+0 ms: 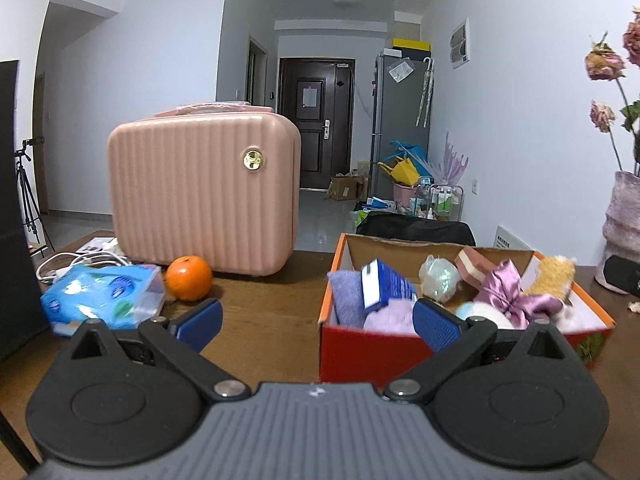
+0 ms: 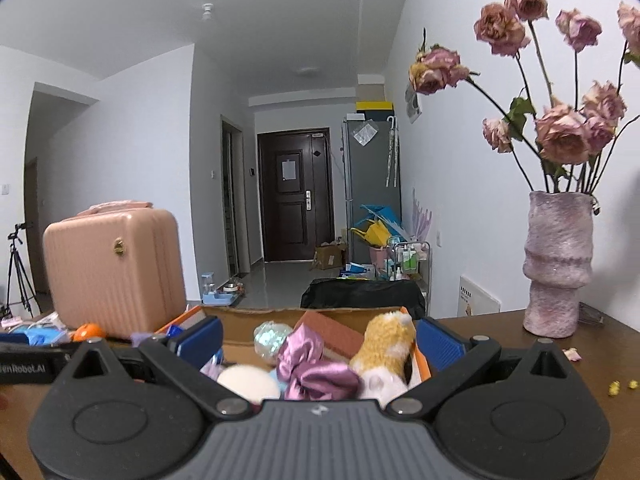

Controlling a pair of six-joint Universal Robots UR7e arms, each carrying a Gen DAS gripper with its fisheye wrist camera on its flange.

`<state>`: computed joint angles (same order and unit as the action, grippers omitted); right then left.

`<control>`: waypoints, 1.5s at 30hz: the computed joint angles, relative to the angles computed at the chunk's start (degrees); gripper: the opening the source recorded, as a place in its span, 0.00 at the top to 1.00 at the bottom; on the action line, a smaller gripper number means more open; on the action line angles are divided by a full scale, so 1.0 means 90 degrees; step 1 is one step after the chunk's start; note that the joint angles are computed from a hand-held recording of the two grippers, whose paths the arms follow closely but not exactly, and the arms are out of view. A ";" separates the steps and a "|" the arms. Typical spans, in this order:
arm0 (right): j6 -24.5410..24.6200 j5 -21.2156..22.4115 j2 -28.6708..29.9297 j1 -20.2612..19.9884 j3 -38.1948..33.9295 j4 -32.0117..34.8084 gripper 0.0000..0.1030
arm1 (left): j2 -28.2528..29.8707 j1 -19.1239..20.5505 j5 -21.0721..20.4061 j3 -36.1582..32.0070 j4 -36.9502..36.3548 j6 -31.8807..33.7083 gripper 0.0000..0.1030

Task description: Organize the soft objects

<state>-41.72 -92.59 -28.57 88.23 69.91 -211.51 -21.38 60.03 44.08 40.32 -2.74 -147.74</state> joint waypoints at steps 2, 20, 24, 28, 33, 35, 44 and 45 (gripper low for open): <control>-0.0085 0.0011 -0.0157 -0.0009 0.0429 -0.0290 0.00 | -0.0318 -0.0052 -0.0037 0.0638 -0.0305 0.0012 0.00; -0.0194 0.0523 -0.1660 -0.0277 0.4315 -0.2603 0.00 | -0.2735 -0.0785 -0.0058 0.5346 -0.2293 -0.0013 0.00; -0.0048 0.0527 -0.1968 -0.0380 0.5041 -0.2810 0.00 | -0.3008 -0.0986 -0.0293 0.5944 -0.2382 -0.0090 0.00; -0.0004 0.0492 -0.2055 -0.0413 0.5571 -0.3338 0.00 | -0.3202 -0.1122 -0.0472 0.6373 -0.2271 -0.0510 0.00; -0.0159 0.0591 -0.2053 -0.0415 0.5961 -0.3873 0.00 | -0.3351 -0.1259 -0.0651 0.6687 -0.2171 -0.0900 0.00; -0.0198 0.0620 -0.2065 -0.0410 0.6073 -0.3918 0.00 | -0.3415 -0.1322 -0.0699 0.6809 -0.2315 -0.0813 0.00; -0.0090 0.0725 -0.2076 -0.0426 0.6265 -0.3920 0.00 | -0.3569 -0.1494 -0.0707 0.7152 -0.2820 -0.0477 0.00; -0.0090 0.0742 -0.2073 -0.0429 0.6279 -0.3944 0.00 | -0.3577 -0.1503 -0.0708 0.7169 -0.2842 -0.0468 0.00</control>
<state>-42.52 -85.91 -47.23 84.37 126.42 -247.01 -53.57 46.51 37.71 104.84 -28.33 -151.95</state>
